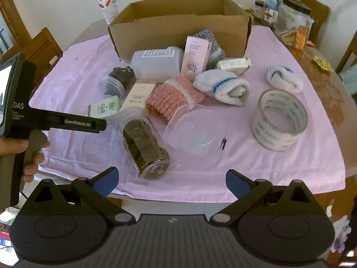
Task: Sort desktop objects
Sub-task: 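Move both tools down toward the items on the pink cloth, then grasp the green C&S tissue pack with left tool while right grasps the cookie jar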
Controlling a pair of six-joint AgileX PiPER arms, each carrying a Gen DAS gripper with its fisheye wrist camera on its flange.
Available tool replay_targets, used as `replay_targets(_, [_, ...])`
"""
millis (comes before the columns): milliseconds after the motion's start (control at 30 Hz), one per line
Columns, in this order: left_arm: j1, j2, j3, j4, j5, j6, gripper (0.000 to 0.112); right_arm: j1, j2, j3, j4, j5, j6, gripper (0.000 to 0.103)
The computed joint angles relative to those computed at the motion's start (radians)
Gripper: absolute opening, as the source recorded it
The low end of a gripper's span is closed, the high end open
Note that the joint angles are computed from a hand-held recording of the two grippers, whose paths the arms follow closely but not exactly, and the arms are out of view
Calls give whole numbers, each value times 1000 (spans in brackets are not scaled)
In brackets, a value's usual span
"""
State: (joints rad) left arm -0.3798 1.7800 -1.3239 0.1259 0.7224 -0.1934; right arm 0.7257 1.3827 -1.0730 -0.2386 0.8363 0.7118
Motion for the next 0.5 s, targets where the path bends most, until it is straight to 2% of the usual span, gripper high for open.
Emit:
replay_targets(167, [55,-1,10,-10,-17,38,102,19,34,-2,6,-9,46,103])
replay_targets(300, [86,-3,-3,-23,4,99,102,33,65,-12,21,-21,70,103])
replay_targets(500, [129,-26,-33,-264,39,385,102,58,110,-34,5,-44,131,103])
